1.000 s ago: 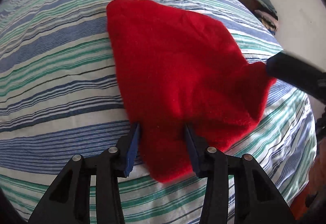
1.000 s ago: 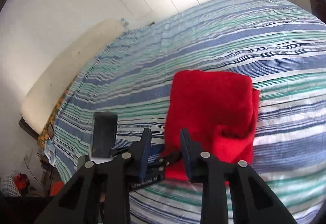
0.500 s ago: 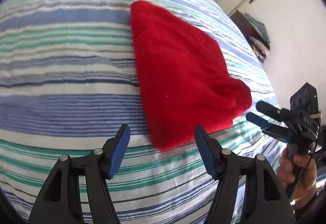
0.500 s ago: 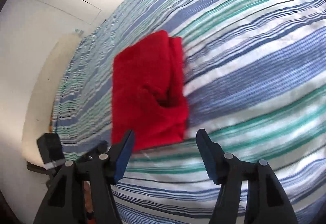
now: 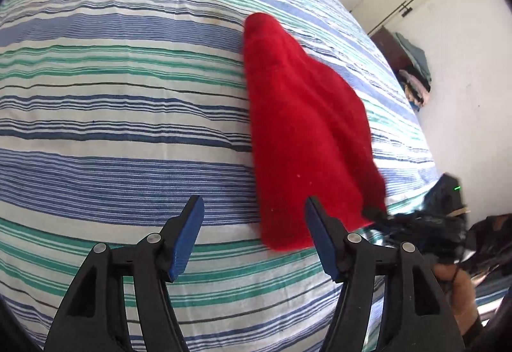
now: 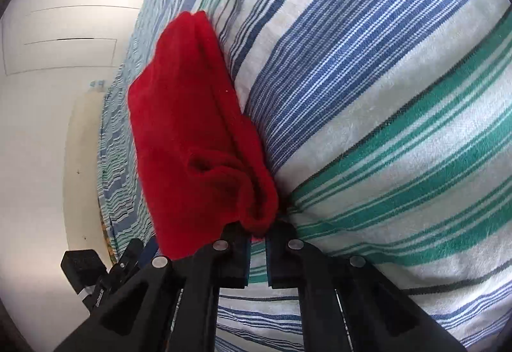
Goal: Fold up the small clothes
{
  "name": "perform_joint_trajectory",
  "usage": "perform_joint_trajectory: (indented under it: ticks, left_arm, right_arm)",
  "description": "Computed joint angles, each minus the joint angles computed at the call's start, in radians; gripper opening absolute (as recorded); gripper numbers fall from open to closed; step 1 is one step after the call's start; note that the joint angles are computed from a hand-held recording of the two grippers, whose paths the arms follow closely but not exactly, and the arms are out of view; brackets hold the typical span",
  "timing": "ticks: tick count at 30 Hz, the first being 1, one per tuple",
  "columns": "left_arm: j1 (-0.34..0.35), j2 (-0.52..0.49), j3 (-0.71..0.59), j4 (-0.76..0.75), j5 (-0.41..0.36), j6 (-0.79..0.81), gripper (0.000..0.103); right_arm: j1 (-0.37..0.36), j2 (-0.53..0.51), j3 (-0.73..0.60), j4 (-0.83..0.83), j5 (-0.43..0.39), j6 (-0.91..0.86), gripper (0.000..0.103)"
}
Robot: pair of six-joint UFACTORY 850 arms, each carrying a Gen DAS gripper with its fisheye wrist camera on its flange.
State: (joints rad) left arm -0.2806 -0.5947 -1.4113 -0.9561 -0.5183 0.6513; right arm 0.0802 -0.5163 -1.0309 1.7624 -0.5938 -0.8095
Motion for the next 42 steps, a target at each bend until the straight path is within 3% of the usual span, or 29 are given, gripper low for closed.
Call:
perform_joint_trajectory:
  ticks: [1, 3, 5, 8, 10, 13, 14, 15, 16, 17, 21, 25, 31, 32, 34, 35, 36, 38, 40, 42]
  left_arm:
    - [0.000, -0.003, 0.000, -0.011, 0.002, 0.005, 0.067]
    - [0.001, -0.026, -0.018, -0.047, -0.017, 0.021, 0.068]
    - [-0.010, -0.065, -0.060, -0.013, -0.040, -0.020, 0.068]
    - [-0.024, -0.121, -0.116, 0.028, -0.091, -0.038, 0.068]
    - [-0.023, -0.132, -0.121, 0.011, -0.108, -0.020, 0.069]
    - [-0.015, -0.152, -0.131, -0.016, -0.151, -0.024, 0.070]
    - [-0.010, -0.164, -0.142, -0.026, -0.170, -0.023, 0.071]
    - [-0.008, -0.170, -0.151, -0.022, -0.179, -0.030, 0.068]
    - [-0.006, -0.175, -0.159, -0.024, -0.190, -0.024, 0.038]
    - [-0.001, -0.182, -0.171, -0.028, -0.220, -0.014, 0.032]
    - [-0.019, -0.107, -0.115, -0.041, -0.144, 0.040, 0.024]
    - [-0.020, 0.013, -0.032, -0.117, -0.077, 0.157, 0.024]
    - [-0.001, 0.148, 0.056, -0.155, -0.011, 0.250, 0.026]
    - [-0.003, 0.153, 0.064, -0.141, 0.003, 0.243, 0.029]
    - [-0.012, 0.131, 0.059, 0.005, 0.026, 0.103, 0.061]
    - [-0.021, 0.107, 0.057, 0.109, 0.036, 0.007, 0.064]
    - [-0.028, 0.095, 0.065, 0.214, 0.051, -0.083, 0.063]
    - [-0.032, 0.112, 0.114, 0.345, 0.079, -0.188, 0.060]
    - [-0.029, 0.171, 0.182, 0.362, 0.120, -0.187, 0.066]
    - [-0.049, 0.247, 0.256, 0.515, 0.210, -0.284, 0.075]
  right_arm:
    - [0.006, 0.017, -0.005, -0.030, 0.023, -0.011, 0.019]
    - [0.009, 0.072, -0.020, -0.136, 0.104, -0.034, 0.068]
    - [-0.002, 0.112, -0.029, -0.078, 0.157, -0.156, 0.078]
    - [-0.050, 0.022, -0.153, -0.061, 0.093, -0.190, 0.078]
    - [-0.071, -0.107, -0.303, -0.183, 0.012, -0.057, 0.078]
    - [-0.071, -0.242, -0.446, -0.306, -0.032, 0.115, 0.077]
    - [-0.070, -0.277, -0.474, -0.314, -0.041, 0.145, 0.070]
    - [-0.067, -0.299, -0.490, -0.287, -0.040, 0.133, 0.052]
    - [-0.064, -0.295, -0.470, -0.242, -0.050, 0.078, 0.035]
    - [-0.057, -0.299, -0.477, -0.229, -0.047, 0.048, 0.016]
    - [-0.040, -0.227, -0.434, -0.198, 0.036, -0.070, 0.014]
    - [-0.022, -0.131, -0.406, -0.236, 0.067, -0.174, 0.014]
    - [-0.009, -0.028, -0.373, -0.149, 0.029, -0.327, 0.014]
    - [-0.017, -0.013, -0.358, -0.157, 0.016, -0.331, 0.014]
    - [-0.011, -0.018, -0.372, -0.280, 0.038, -0.212, 0.016]
    - [-0.004, -0.026, -0.381, -0.385, 0.064, -0.108, 0.025]
    - [0.009, -0.044, -0.395, -0.489, 0.117, -0.003, 0.051]
    - [0.041, -0.014, -0.330, -0.699, 0.283, 0.189, 0.092]
    - [0.057, 0.051, -0.257, -0.908, 0.348, 0.357, 0.092]
    - [0.079, 0.130, -0.184, -1.117, 0.369, 0.566, 0.092]
